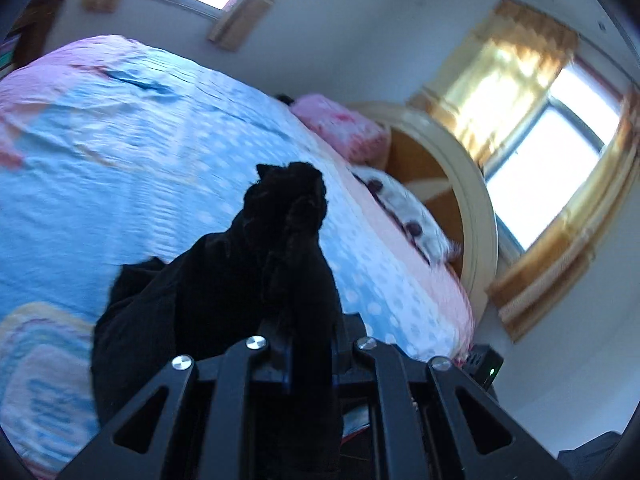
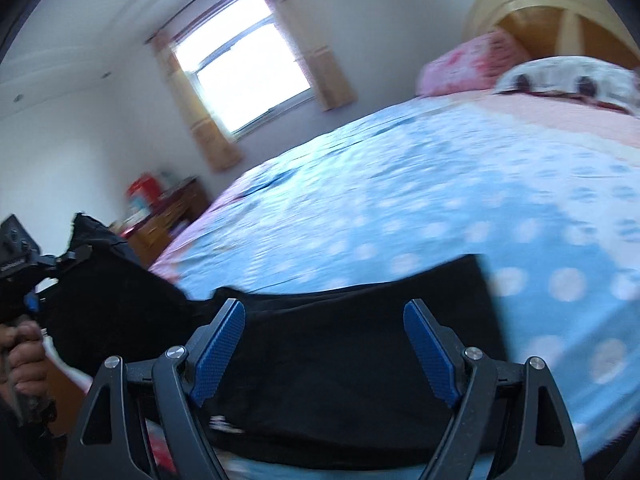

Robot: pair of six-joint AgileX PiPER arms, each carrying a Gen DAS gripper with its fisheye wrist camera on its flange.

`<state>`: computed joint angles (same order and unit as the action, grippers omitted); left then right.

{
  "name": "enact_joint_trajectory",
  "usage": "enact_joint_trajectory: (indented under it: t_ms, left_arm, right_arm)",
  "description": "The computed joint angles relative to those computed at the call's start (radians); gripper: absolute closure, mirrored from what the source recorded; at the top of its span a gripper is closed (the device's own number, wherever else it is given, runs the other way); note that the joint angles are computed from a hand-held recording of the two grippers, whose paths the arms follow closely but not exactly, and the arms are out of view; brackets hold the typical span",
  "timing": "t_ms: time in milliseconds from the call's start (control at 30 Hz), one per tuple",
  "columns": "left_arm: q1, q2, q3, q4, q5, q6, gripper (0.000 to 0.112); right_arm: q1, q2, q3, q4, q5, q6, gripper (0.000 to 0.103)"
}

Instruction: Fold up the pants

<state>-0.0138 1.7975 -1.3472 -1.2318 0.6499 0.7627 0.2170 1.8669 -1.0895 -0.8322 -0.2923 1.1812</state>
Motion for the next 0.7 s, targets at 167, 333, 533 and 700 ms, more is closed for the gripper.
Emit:
enact_joint_trajectory:
  t_ms: [167,333,533,700]
  left_arm:
    - [-0.126,0.129,-0.162,0.115,-0.022,-0.153,0.100]
    - [-0.221,0.254,-0.335,0.264,-0.017,-0.343,0.100]
    - [-0.318,0.425,-0.583,0.437,0.043,-0.548,0.098]
    - [-0.350,0.577,-0.765,0.452,0.131,-0.598,0.089]
  right_arm:
    - [-0.076,-0.024,0.029,0.156,-0.028,-0.098,0.020]
    - [-0.158,-0.006,0.021,0.159,-0.037,-0.074,0.020]
    - [-0.218,0.034,0.000,0.085,-0.042,0.029,0.020]
    - [-0.239,0.057,-0.035,-0.013,-0.036,0.134,0.020]
